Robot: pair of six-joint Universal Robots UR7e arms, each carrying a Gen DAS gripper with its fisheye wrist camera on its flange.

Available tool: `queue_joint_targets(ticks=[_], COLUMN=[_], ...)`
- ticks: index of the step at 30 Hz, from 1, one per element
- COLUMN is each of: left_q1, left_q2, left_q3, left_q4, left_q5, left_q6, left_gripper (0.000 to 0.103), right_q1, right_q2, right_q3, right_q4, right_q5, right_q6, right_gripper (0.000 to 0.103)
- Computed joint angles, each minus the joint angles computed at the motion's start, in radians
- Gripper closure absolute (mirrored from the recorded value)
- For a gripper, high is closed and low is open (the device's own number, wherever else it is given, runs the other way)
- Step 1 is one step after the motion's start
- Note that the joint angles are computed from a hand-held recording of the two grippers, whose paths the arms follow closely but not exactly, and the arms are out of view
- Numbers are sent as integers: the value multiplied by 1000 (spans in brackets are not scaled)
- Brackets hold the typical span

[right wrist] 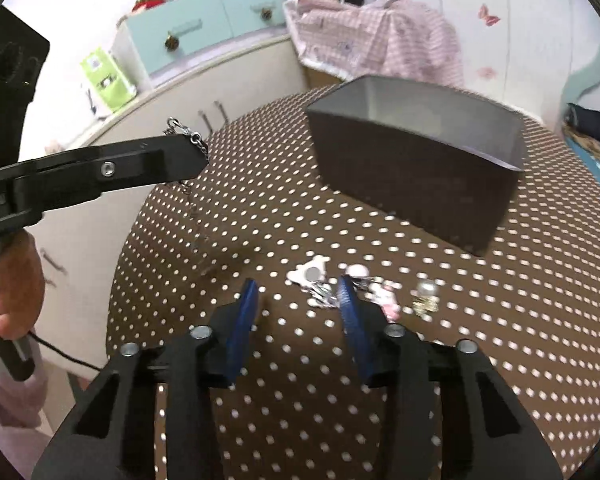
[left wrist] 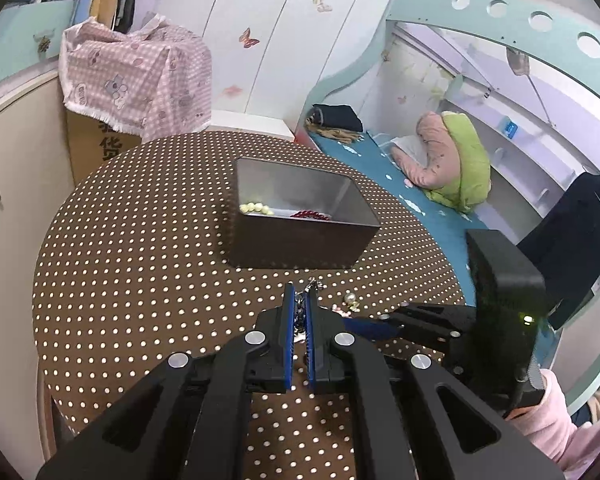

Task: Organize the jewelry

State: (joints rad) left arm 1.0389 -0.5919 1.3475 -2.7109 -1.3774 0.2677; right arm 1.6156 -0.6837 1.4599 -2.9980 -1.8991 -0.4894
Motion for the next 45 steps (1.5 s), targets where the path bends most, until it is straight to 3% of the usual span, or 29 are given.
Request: queue_joint_targets(ticks=[3, 5, 6, 9, 19, 27, 37, 45], left_q1=[11, 15, 17, 23, 10, -21, -54, -54], left_q2=[-1, 1, 2, 6, 27, 59, 130, 211], left_q3=[-5, -9, -11, -19, -40, -94, -234, -380], left_q4=[8, 13, 16, 24, 4, -31, -22, 39], left_q5=[-6, -3, -3, -9, -30, -49, -47, -18], left_q6=[-6, -12, -15, -21, -23, 15, 81, 87], left_gripper=[100, 100, 100, 100, 100, 100, 100, 100], right_q1=[-7, -6, -4, -13, -9, 13, 34, 30], right_q2=[16, 30, 32, 19, -41, -78, -68, -33], right_q3=[-20, -43, -46, -35, 49, 55, -44, -147], right_q4=[14, 21, 17, 12, -97, -203, -236, -177], right_q5=[0, -14, -34, -30, -16, -30, -18, -21], right_q6=[-2, 17, 28, 80, 124, 100, 71, 70], right_gripper=[70, 79, 89, 89, 89, 89, 89, 89])
